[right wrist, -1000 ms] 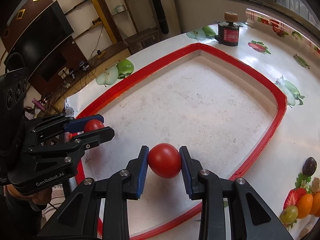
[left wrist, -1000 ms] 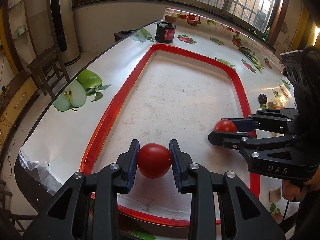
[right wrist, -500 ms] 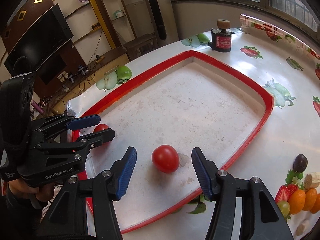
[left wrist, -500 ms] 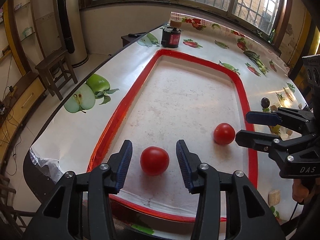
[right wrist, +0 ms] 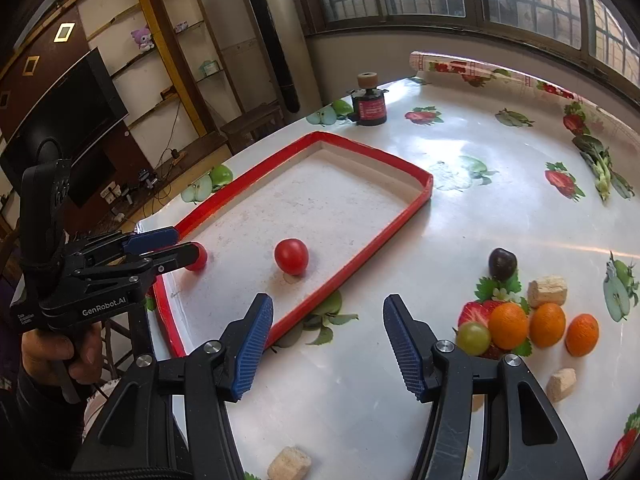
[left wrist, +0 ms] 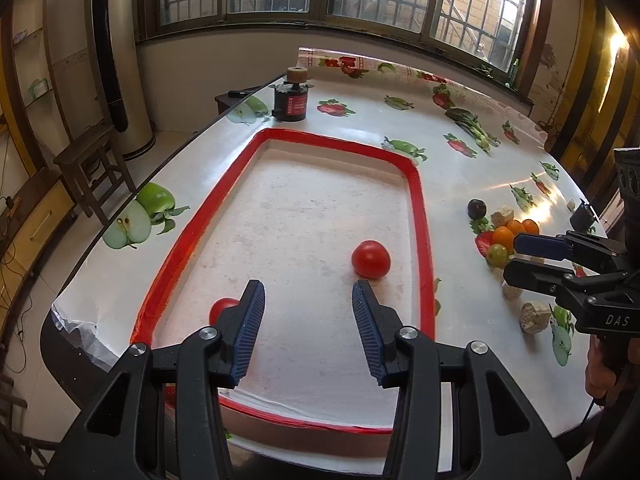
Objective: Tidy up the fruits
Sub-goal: 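Grasp a beige cube with the left tool while the right tool grasps another cube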
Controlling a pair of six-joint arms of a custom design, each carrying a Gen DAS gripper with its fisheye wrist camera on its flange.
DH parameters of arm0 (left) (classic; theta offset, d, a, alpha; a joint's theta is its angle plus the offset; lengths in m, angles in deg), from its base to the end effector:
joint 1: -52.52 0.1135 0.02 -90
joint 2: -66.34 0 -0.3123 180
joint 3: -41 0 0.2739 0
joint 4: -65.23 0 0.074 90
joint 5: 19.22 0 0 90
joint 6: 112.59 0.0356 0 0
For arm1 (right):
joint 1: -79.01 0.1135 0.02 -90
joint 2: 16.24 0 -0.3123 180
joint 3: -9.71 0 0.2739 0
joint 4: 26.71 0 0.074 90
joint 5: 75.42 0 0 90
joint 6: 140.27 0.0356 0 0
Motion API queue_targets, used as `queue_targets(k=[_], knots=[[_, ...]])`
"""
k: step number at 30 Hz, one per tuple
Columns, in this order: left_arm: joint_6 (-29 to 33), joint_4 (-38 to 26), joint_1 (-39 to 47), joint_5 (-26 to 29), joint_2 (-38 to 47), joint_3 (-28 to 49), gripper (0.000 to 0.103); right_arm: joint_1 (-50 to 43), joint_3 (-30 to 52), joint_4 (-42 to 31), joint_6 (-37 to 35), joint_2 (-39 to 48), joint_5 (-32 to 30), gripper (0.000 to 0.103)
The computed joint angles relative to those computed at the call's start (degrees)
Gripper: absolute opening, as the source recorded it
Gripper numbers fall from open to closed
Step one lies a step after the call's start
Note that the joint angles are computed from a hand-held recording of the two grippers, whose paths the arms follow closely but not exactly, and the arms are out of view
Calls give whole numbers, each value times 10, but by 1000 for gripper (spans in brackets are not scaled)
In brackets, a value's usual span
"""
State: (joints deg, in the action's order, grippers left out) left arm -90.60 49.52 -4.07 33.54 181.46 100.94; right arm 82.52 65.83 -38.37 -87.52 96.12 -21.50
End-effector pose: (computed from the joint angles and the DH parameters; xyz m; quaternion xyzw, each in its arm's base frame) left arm 0.2066 -0.2740 0.0747 -0.1457 0.9246 0.0071 0.3519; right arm 0.3278 0.0411 0.0794 -0.3806 0.8541 0.2380 0.2626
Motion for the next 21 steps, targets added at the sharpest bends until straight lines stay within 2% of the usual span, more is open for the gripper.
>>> queue_targets(k=[21], knots=[[97,-16,-41,36,75,155,44,-185,37,-54,-69,35,-23,60]])
